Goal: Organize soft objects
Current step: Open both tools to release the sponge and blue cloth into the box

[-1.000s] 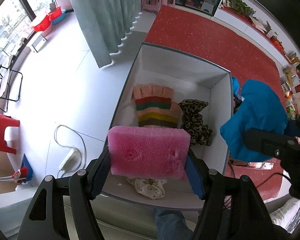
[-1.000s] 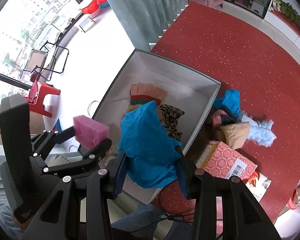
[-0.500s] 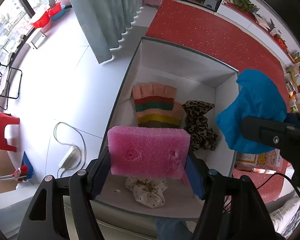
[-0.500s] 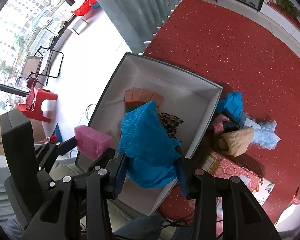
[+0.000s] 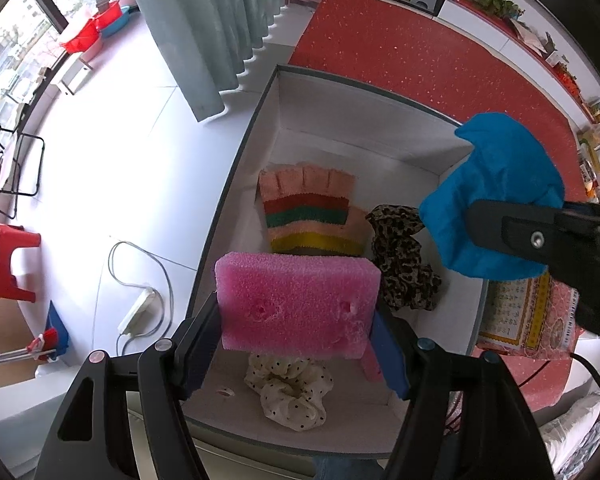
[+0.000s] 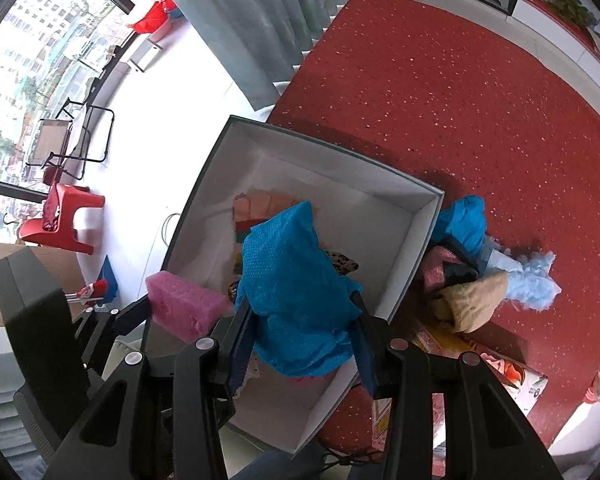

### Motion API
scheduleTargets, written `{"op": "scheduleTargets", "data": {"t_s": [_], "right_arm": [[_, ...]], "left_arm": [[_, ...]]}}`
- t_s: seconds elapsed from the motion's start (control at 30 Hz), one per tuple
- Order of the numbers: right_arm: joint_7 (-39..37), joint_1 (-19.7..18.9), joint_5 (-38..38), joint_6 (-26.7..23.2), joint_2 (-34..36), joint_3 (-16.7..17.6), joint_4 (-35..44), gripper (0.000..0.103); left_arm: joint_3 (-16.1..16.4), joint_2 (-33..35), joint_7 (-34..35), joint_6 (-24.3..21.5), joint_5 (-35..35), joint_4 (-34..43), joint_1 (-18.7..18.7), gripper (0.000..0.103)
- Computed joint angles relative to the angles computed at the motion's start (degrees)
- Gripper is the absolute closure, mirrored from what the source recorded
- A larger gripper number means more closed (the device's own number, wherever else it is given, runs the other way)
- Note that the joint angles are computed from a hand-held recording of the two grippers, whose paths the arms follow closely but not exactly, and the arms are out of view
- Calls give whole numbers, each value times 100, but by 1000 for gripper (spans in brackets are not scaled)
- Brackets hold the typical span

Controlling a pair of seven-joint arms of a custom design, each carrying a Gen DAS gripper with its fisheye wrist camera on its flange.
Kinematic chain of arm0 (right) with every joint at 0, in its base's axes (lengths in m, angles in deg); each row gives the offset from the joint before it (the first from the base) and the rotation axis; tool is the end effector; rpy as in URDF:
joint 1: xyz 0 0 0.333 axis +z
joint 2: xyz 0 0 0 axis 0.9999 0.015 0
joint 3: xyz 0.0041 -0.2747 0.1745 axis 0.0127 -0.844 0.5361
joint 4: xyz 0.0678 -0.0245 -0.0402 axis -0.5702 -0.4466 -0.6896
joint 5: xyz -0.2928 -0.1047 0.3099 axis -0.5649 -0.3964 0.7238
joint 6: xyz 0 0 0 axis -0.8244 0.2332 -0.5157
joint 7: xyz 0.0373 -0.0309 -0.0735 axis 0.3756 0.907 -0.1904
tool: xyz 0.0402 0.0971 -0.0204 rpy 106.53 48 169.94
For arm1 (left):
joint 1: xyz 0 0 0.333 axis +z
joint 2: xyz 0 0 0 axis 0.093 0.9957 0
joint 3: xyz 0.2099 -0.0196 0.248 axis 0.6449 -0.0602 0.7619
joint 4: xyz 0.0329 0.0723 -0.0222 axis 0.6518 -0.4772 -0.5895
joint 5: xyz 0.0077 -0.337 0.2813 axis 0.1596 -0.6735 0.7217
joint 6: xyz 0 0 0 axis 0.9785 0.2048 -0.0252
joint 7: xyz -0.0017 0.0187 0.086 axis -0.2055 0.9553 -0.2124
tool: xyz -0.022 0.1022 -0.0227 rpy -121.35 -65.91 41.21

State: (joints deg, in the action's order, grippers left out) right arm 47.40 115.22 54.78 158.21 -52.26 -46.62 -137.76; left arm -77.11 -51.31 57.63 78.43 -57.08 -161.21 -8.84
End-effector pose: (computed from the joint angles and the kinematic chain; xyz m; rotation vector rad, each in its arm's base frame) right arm 0.5437 0.3800 0.5859 -2.0296 1.9894 0.1936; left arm 0.5019 -0.2502 0.5470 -1.9107 2.3817 -0.1755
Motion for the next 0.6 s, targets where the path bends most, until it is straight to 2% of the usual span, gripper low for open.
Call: {"op": "scheduleTargets", "data": {"t_s": [0.37, 0.43, 0.47, 0.53, 0.6], "right_arm": [[36, -45, 69, -27, 124, -40, 86, 56], [-32, -60, 144, -1, 123, -40, 80, 51], [-78, -63, 165, 12, 123, -38, 82, 47], [-131, -66, 180, 58, 119, -37, 71, 24], [-145, -70, 207, 131, 89, -39, 37, 23]], "left_arm": [[-18, 121, -71, 22, 54, 84, 16, 29], [-13, 145, -49, -57, 33, 126, 16, 29], [-11, 152, -59, -75, 15, 132, 18, 24], [-16, 147, -116, -63, 11, 121, 25, 20], [-26, 100, -168, 28, 65, 61, 29, 15]]}}
